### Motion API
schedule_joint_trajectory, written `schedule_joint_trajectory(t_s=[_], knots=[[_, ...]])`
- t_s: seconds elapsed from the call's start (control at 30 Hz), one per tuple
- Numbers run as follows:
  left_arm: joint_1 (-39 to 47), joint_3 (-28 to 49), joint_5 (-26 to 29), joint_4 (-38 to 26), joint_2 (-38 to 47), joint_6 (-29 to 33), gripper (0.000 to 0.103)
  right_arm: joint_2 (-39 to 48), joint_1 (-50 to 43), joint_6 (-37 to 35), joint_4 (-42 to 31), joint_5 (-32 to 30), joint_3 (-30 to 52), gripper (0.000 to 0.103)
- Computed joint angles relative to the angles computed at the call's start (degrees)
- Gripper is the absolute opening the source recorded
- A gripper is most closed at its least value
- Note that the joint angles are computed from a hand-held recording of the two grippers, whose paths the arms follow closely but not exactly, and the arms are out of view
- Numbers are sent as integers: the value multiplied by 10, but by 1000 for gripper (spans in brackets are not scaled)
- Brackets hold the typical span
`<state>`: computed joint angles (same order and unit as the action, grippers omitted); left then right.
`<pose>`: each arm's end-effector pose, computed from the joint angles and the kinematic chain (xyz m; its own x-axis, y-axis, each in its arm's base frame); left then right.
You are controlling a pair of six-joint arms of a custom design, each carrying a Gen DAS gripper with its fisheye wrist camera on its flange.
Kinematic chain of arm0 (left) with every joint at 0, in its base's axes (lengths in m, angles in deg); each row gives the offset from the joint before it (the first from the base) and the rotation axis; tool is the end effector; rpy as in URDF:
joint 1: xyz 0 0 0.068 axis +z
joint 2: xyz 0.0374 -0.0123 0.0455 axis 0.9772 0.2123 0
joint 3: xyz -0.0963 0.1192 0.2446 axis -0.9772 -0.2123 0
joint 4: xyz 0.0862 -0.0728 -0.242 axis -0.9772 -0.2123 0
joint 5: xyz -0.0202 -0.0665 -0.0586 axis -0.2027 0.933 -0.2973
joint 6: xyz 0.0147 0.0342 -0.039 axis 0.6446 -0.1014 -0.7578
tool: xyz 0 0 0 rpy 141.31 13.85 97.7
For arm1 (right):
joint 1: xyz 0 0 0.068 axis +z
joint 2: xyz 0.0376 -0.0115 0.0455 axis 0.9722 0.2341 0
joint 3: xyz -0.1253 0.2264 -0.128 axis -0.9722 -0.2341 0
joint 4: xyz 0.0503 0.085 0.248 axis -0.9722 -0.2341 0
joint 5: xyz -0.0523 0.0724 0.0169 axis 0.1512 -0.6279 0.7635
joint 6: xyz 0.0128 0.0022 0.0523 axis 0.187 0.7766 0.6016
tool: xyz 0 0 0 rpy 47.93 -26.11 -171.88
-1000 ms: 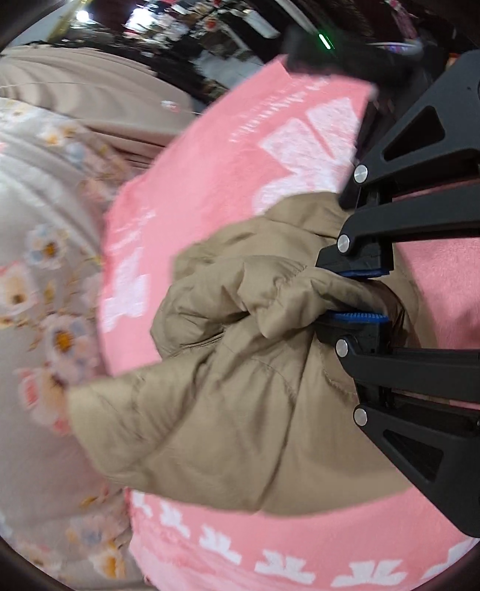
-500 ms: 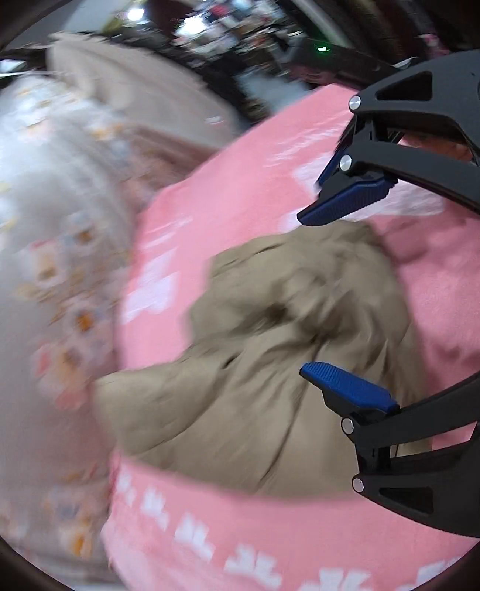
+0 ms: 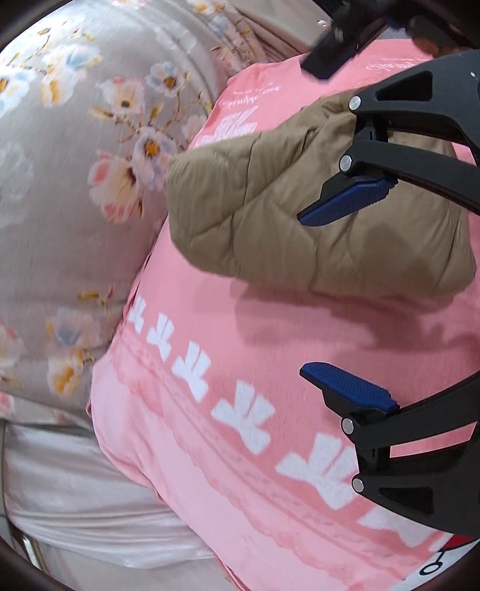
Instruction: Fold large clothes
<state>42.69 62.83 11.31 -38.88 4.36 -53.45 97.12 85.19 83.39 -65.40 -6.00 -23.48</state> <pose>0.1880 -0.1127 0.2328 -0.6609 -0.3495 -0.6641 -0.2851 0.9355 -0.2086 0.2411 0.0535 0.2354 -0.7792 0.0322 -0.6259 -0.3217 0.8365 0.4436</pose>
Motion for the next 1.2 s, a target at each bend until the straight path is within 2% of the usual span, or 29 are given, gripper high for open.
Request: schedule_joint_trajectory(t_s=[0.03,0.07,0.1,0.13,0.23,0.3,0.4,0.5,0.7,0.73,0.77,0.8,0.83,0.9,0.97,1.0,1.07,1.13,1.17,1.2], knots=[[3,-4,-2,-8,-11,0,74,26,22,1,5,21,7,72],[6,-7,-4,-12,-17,1,74,50,41,0,11,37,12,66],[10,-9,-3,-16,-25,3,74,73,57,-7,22,49,14,25],[13,-8,-2,-18,-29,5,74,81,57,-13,26,46,12,18],[15,3,-4,-20,-28,18,74,33,7,-19,46,5,-26,13],[11,13,-4,-12,-17,27,73,-29,-47,-34,43,-1,-60,13],[2,36,2,8,16,42,73,-81,-163,-85,6,-44,-87,13],[-27,75,11,32,72,53,73,-66,-271,-145,-28,-88,-92,12],[-95,187,21,60,212,78,73,-8,-395,-204,-27,-111,-106,11],[-107,216,19,58,247,81,73,3,-408,-210,-16,-104,-111,9],[-113,236,24,58,271,85,73,11,-413,-207,1,-79,-119,0],[-116,249,29,58,287,87,73,14,-408,-197,28,-43,-131,0],[-119,273,34,58,319,89,73,27,-415,-201,43,-34,-134,0],[-121,311,29,52,368,95,73,81,-456,-220,31,-87,-120,0],[-120,351,16,40,421,100,74,94,-485,-237,9,-131,-106,2],[-123,366,0,33,443,100,74,84,-489,-235,3,-143,-103,13],[-130,374,-17,35,462,101,75,66,-492,-231,-17,-179,-79,18],[-139,373,-32,40,468,98,76,62,-474,-216,-34,-205,-47,35],[-140,372,-34,41,467,97,76,65,-453,-194,-28,-207,-32,50],[-142,370,-35,41,466,93,76,71,-422,-173,-16,-194,-19,55]])
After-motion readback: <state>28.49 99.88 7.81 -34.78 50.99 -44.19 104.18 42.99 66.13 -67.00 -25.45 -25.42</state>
